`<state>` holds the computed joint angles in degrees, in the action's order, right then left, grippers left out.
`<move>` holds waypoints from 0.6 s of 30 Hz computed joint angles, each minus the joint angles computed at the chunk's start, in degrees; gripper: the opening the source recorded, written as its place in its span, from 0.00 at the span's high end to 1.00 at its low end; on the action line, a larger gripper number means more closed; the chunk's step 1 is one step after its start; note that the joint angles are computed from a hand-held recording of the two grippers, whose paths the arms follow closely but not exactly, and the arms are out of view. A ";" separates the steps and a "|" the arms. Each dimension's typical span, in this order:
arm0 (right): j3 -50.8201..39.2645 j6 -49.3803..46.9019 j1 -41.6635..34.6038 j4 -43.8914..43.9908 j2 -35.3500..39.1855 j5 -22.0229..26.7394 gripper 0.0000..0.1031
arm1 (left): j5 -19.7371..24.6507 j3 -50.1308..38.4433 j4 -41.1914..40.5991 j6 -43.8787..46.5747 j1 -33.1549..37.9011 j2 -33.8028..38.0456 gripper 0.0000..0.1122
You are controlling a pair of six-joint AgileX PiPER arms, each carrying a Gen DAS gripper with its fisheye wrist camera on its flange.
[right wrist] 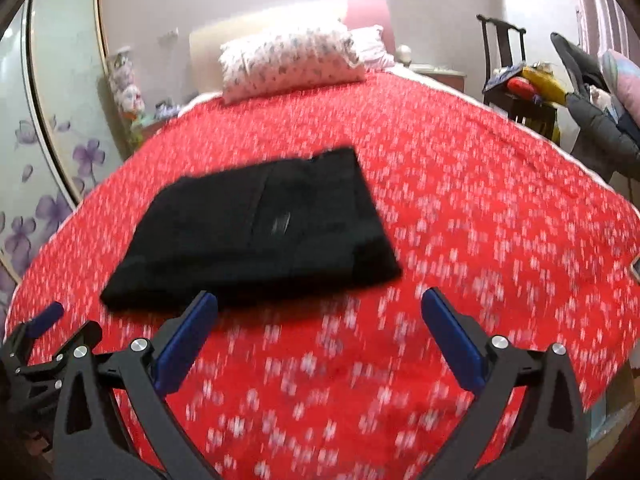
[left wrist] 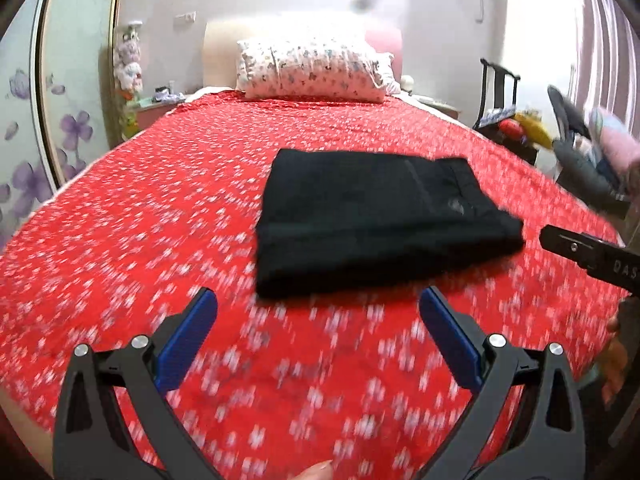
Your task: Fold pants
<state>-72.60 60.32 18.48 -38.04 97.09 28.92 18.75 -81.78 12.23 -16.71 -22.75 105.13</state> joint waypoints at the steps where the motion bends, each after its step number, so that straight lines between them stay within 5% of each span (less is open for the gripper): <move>1: 0.84 -0.06 0.69 0.49 -0.25 0.72 0.01 | -0.28 2.22 3.63 -3.73 -0.35 -1.09 0.10; 3: 1.71 1.94 2.75 -0.84 -0.34 2.88 0.01 | 1.05 5.16 7.82 -9.15 -0.95 -2.81 0.10; 7: 4.90 5.16 6.20 -2.50 -1.08 4.42 0.01 | 0.29 7.83 -0.48 -2.18 -0.20 -4.21 0.10; 18: 2.89 4.24 9.52 -3.58 1.23 9.71 0.01 | 3.88 6.15 3.25 -5.91 -2.03 -1.98 0.10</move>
<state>-69.72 64.56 28.00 -41.63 98.31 38.63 22.62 -75.62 15.48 -22.61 -24.78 103.14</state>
